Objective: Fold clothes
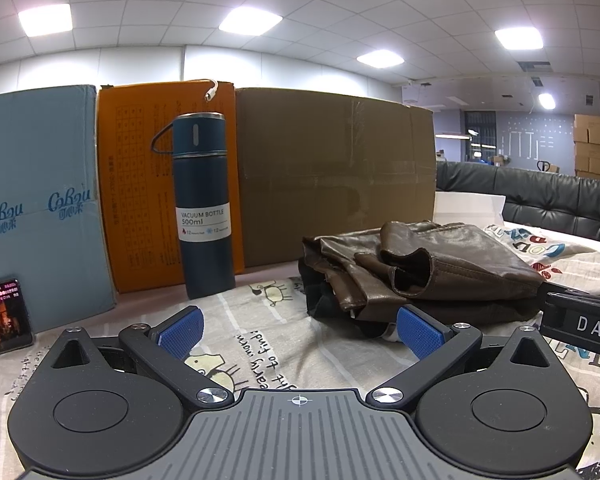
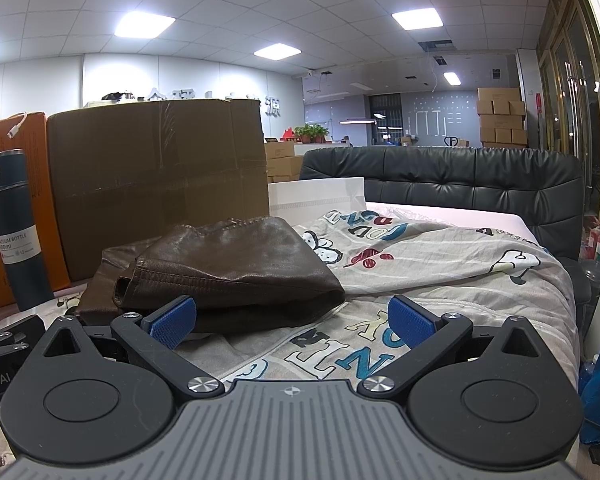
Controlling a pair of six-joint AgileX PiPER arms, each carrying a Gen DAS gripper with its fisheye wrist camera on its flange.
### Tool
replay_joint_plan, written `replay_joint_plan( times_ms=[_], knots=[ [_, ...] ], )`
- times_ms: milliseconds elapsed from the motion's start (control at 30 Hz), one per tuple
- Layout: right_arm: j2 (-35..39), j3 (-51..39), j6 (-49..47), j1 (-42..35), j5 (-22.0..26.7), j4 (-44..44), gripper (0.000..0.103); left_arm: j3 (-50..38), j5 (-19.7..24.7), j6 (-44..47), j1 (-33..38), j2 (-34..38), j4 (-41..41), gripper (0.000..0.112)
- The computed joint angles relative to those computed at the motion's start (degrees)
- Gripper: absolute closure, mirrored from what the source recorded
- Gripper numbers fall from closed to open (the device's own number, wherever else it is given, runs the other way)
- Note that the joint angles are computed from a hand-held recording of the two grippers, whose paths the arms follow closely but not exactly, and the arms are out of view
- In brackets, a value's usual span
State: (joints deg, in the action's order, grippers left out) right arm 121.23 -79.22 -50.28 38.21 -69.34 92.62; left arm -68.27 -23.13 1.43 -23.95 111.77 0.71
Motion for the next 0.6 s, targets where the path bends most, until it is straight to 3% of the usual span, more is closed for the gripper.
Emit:
replay_joint_plan(
  times_ms=[600],
  knots=[
    [-0.02, -0.49, -1.46, -0.42, 1.13, 0.78, 0.000, -0.29, 0.45, -0.82, 0.17, 0.12, 0.29, 0.009]
  ],
)
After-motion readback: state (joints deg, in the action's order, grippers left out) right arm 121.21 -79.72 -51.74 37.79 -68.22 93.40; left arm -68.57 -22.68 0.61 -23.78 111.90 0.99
